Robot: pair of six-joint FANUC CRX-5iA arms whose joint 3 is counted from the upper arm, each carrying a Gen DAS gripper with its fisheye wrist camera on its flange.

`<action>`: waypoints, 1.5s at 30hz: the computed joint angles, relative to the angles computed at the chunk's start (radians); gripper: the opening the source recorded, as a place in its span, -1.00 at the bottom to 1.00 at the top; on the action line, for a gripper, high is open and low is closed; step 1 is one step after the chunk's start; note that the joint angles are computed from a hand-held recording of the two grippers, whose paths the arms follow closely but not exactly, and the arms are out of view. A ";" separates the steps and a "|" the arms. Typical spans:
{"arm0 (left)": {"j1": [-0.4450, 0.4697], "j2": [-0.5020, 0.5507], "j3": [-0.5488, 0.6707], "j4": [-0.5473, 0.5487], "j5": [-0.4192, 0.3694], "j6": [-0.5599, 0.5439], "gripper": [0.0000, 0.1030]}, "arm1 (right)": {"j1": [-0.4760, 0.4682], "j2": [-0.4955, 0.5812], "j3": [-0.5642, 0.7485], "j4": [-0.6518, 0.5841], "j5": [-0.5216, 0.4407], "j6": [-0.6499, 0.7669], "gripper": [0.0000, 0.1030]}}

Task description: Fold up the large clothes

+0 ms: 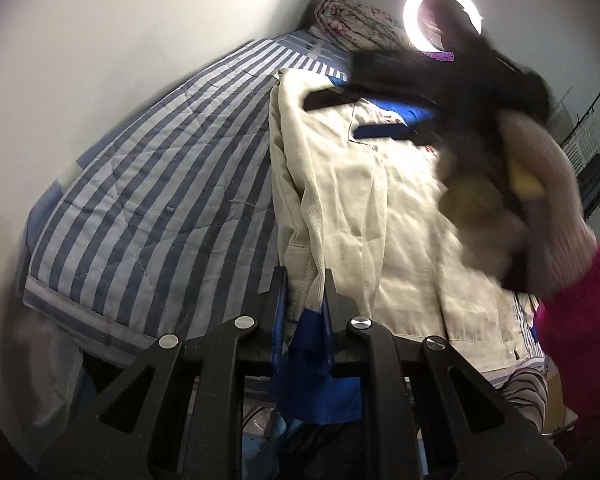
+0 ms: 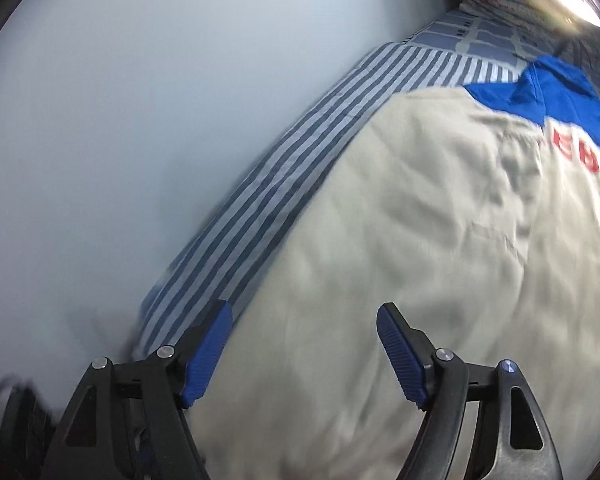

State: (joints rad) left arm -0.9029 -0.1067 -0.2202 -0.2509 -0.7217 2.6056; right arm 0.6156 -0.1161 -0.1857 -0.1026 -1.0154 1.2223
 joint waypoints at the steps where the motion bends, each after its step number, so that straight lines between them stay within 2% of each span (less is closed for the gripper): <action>1: 0.001 0.001 0.000 0.002 0.001 -0.002 -0.75 | 0.006 0.040 0.027 0.025 -0.003 -0.019 0.50; 7: -0.012 0.028 0.030 -0.008 -0.008 -0.005 -0.75 | 0.019 0.214 0.131 0.070 -0.044 -0.091 0.49; 10: -0.008 0.037 0.037 -0.001 -0.014 -0.012 -0.76 | 0.056 0.274 0.144 0.135 -0.078 -0.123 0.35; 12: -0.008 0.051 0.049 -0.001 -0.019 -0.004 -0.76 | 0.091 0.303 0.129 0.223 -0.100 -0.159 -0.08; 13: -0.007 0.052 0.048 0.001 -0.018 -0.004 -0.76 | 0.101 0.308 0.121 0.251 -0.105 -0.168 -0.19; 15: -0.014 0.058 0.059 -0.007 -0.024 0.002 -0.76 | 0.111 0.294 0.092 0.294 -0.092 -0.178 -0.70; 18: -0.047 0.070 0.099 -0.045 -0.056 0.008 -0.76 | 0.076 0.238 0.069 0.232 -0.056 -0.157 -0.93; 26: -0.160 0.174 0.286 -0.142 -0.172 -0.042 -0.77 | -0.129 -0.021 -0.061 -0.100 0.122 0.024 -0.96; 32: -0.205 0.267 0.404 -0.139 -0.218 -0.135 -0.77 | -0.353 -0.159 -0.143 -0.351 0.157 0.172 -0.96; 37: -0.212 0.356 0.480 -0.084 -0.221 -0.239 -0.76 | -0.532 -0.205 -0.196 -0.475 0.120 0.244 -0.96; 41: -0.201 0.398 0.493 -0.020 -0.205 -0.296 -0.75 | -0.630 -0.193 -0.221 -0.512 0.081 0.254 -0.96; 45: -0.174 0.394 0.457 0.094 -0.155 -0.378 -0.65 | -0.649 -0.128 -0.203 -0.499 0.046 0.240 -0.87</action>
State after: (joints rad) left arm -1.0771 0.2870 0.2370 -0.1570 -0.8766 2.2275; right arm -0.0330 -0.2437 -0.3888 -0.6018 -0.9698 1.4624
